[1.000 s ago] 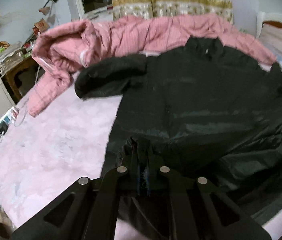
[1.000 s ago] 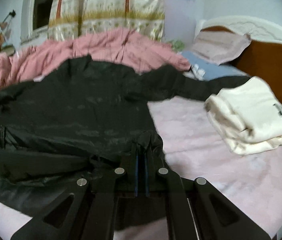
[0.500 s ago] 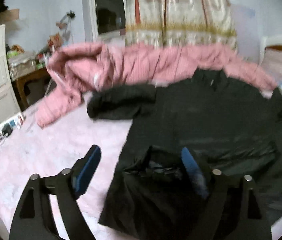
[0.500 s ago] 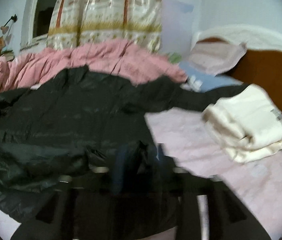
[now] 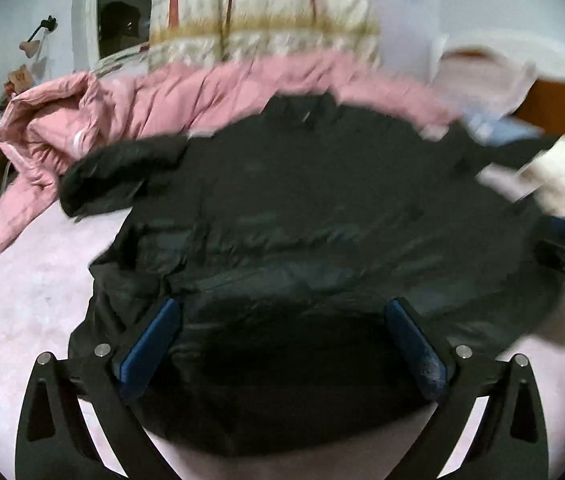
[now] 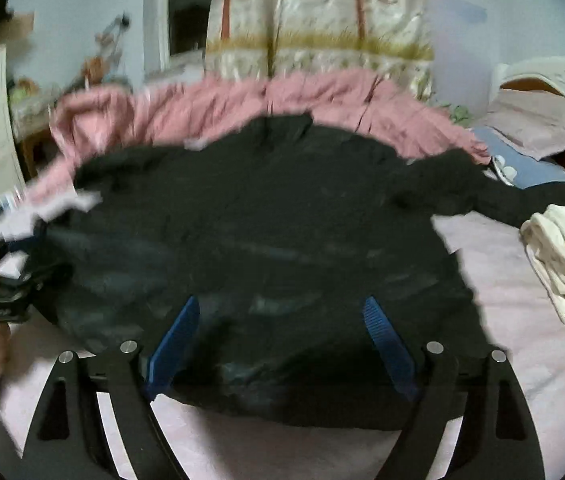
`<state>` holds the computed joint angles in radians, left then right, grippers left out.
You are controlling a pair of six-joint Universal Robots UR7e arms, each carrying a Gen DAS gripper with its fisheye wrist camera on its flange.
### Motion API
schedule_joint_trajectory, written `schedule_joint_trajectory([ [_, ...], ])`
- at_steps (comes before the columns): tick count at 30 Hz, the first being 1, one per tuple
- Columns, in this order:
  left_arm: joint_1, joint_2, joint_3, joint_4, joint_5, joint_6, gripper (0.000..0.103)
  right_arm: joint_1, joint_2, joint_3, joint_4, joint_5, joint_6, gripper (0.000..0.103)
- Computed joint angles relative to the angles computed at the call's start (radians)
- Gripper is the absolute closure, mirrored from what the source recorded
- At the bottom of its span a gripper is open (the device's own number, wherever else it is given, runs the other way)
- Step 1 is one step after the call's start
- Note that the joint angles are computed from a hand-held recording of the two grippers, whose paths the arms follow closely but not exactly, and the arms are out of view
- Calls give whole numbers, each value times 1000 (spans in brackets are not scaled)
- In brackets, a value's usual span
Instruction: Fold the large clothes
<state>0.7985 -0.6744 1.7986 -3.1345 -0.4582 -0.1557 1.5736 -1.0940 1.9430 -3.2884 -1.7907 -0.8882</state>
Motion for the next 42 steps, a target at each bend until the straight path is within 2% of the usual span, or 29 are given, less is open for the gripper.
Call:
schedule_joint_trajectory([
  [1, 13, -1, -21, 62, -6, -36, 3, 10, 37, -16, -15, -50, -16, 17],
  [3, 26, 3, -53, 106, 5, -61, 3, 22, 76, -47, -7, -117, -17, 17],
  [5, 32, 18, -86, 144, 48, -51, 3, 27, 90, -65, 25, -151, 7, 17],
  [9, 55, 40, -124, 189, 74, -59, 3, 14, 86, -92, 73, -154, 65, 17],
  [13, 76, 9, -108, 266, 87, -192, 3, -3, 79, -119, 123, -139, 98, 17],
  [16, 81, -24, -82, 298, 111, -267, 3, -8, 76, -122, 120, -135, 86, 17],
  [19, 67, -54, -19, 173, 128, -225, 3, -4, 81, -102, -2, -160, 60, 17],
  [23, 19, -80, 68, -68, 168, -71, 3, -30, 32, -84, -43, -117, 136, 17],
  [28, -29, -162, 165, -116, 120, -65, 4, -55, -10, -94, 4, -116, 217, 17],
  [30, -53, -169, 184, -199, 86, 27, 10, -57, -21, -96, 16, -106, 217, 17],
  [31, -62, -179, 193, -210, 59, 65, 24, -58, -24, -94, 15, -99, 208, 18],
  [32, -66, -194, 200, -178, 21, 85, 49, -59, -27, -90, 15, -86, 196, 23],
  [33, -65, -215, 203, -108, -20, 76, 61, -59, -30, -89, 30, -76, 186, 39],
  [34, -60, -233, 204, -44, -62, 60, 73, -59, -33, -89, 52, -70, 175, 50],
  [35, -49, -251, 199, 35, -106, 24, 77, -57, -32, -86, 60, -69, 164, 53],
  [37, -19, -267, 178, 168, -179, -69, 78, -52, -26, -82, 58, -71, 137, 68],
  [39, 5, -261, 152, 248, -219, -116, 79, -50, -37, -63, 56, -34, 100, 68],
  [42, 26, -207, 119, 269, -138, -140, 79, -49, -60, -26, 66, 26, 53, 68],
])
